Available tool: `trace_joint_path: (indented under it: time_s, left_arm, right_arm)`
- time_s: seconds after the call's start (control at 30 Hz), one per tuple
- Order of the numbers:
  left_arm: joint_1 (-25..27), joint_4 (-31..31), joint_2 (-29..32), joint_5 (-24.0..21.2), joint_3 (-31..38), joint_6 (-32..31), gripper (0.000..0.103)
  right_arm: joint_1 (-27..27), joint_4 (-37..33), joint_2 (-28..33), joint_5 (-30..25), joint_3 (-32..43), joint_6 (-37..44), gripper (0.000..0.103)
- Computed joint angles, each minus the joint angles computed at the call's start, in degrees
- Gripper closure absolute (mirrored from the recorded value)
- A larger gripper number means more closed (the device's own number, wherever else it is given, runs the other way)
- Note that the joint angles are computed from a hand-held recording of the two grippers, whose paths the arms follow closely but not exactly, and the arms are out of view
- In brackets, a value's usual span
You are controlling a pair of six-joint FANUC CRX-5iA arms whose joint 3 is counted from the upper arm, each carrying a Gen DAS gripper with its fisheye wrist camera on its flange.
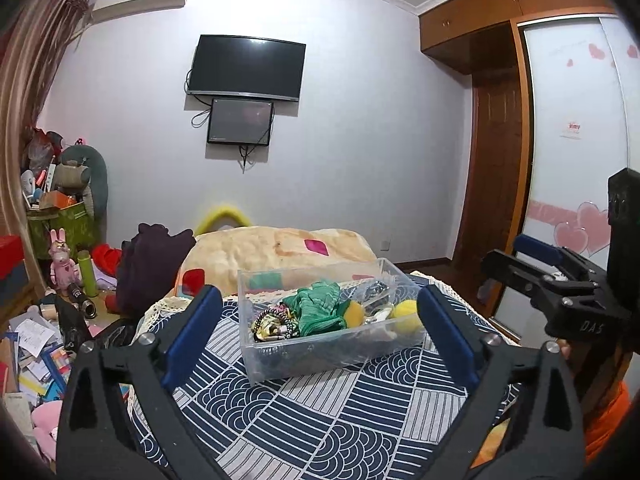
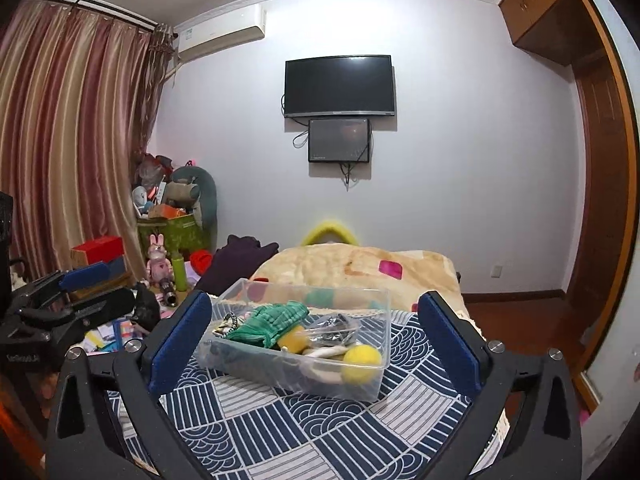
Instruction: Organize soft objects
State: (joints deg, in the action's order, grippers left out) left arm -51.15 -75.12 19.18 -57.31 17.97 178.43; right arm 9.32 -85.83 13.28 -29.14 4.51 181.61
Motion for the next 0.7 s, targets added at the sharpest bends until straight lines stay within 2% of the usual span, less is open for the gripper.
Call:
trace_joint_path:
  time_s: [0.13, 0.7]
  left_arm:
    - [-0.48, -0.56, 0.23, -0.87, -0.23, 0.6, 0.0]
    - [-1.15, -0.92, 0.64, -2.18, 0.01, 0.03, 0.0]
  right_arm:
    - [-0.1, -0.17, -0.11, -0.31, -0.29, 0.29, 0.0]
    - [-0.6, 0.37, -0.15, -1.42, -0.43, -0.72, 0.0]
